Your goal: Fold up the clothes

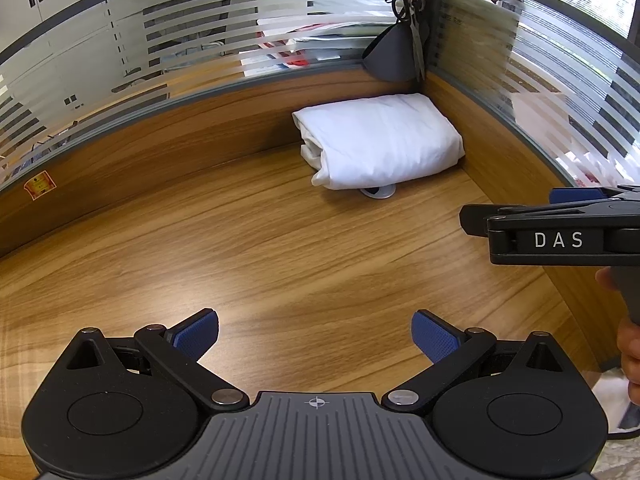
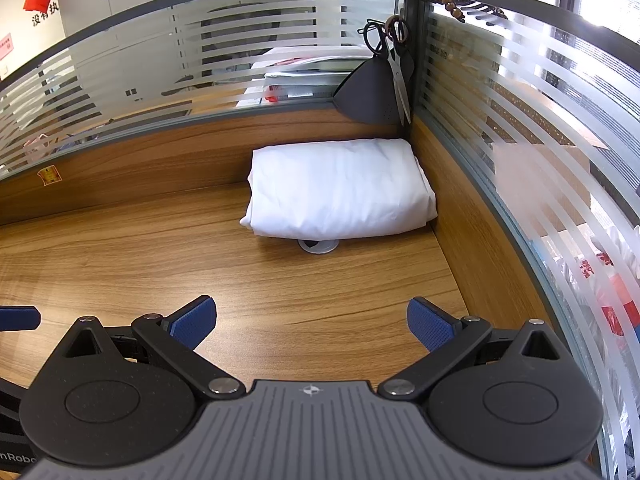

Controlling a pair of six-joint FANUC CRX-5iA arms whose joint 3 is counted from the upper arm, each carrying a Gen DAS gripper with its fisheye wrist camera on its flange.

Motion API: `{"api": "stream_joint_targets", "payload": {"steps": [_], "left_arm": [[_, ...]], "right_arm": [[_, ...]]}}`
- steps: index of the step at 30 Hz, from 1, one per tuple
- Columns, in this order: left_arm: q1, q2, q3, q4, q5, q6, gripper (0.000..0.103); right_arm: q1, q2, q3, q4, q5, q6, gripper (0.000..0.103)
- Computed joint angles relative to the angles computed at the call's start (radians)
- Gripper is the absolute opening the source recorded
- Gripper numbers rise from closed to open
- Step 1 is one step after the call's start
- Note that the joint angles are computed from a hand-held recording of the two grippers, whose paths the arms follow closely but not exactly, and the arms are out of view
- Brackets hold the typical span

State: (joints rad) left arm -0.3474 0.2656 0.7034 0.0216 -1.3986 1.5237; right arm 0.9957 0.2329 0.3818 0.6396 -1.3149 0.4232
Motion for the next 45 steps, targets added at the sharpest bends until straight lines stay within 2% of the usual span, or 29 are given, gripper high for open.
{"api": "stream_joint_targets", "payload": {"steps": [45], "left_arm": [[-0.003,0.019,0.032,-0.007,-0.029,0.008,0.103]], "right_arm": [[-0.009,0.004,0.013,-0.018,-0.006,0.012,0.102]]}}
